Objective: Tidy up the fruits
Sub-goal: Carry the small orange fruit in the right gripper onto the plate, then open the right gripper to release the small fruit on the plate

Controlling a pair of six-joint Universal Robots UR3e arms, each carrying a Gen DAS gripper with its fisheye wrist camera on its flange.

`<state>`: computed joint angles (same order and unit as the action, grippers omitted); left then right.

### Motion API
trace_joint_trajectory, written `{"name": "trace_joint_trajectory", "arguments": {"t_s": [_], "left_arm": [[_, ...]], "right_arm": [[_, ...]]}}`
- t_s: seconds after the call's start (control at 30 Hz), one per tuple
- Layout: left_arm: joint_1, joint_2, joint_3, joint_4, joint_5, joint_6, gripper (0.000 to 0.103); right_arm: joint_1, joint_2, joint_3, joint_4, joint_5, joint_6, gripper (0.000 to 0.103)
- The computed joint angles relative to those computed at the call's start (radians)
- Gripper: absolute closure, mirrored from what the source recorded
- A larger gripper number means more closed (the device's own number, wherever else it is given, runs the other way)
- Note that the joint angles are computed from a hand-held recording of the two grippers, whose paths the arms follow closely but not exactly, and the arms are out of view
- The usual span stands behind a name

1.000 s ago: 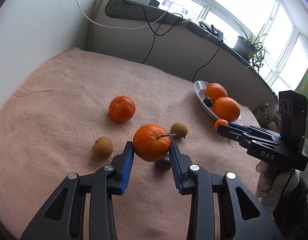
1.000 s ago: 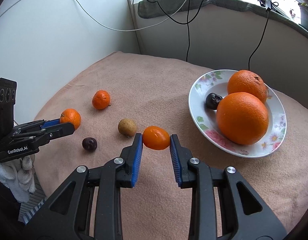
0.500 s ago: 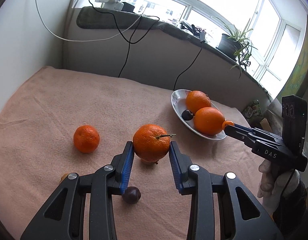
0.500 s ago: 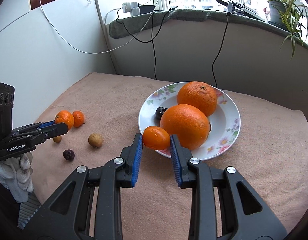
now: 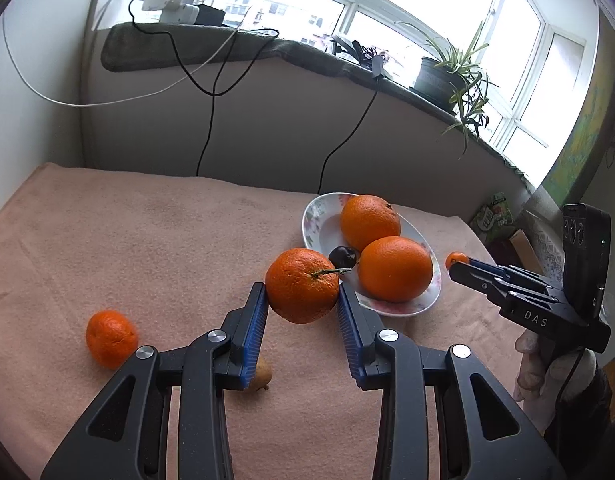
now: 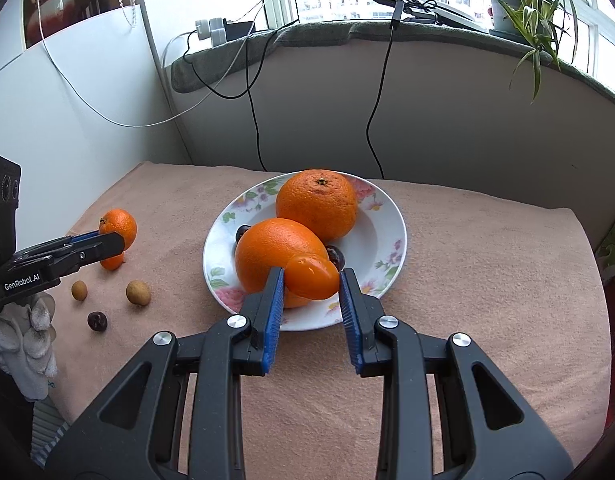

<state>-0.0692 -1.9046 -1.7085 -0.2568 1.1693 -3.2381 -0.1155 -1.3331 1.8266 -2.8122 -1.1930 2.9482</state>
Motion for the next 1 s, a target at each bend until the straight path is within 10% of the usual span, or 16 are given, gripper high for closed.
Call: {"name": "trace_joint_trajectory", "arguments": {"t_s": [1.0], "left_arm": [[-0.087,-0.329,0.517,-0.259,0.051,-0.002,0.069]], "right_arm": [[-0.046,0.155,-0.149,0.03,-0.022,-0.025,0.074]]}}
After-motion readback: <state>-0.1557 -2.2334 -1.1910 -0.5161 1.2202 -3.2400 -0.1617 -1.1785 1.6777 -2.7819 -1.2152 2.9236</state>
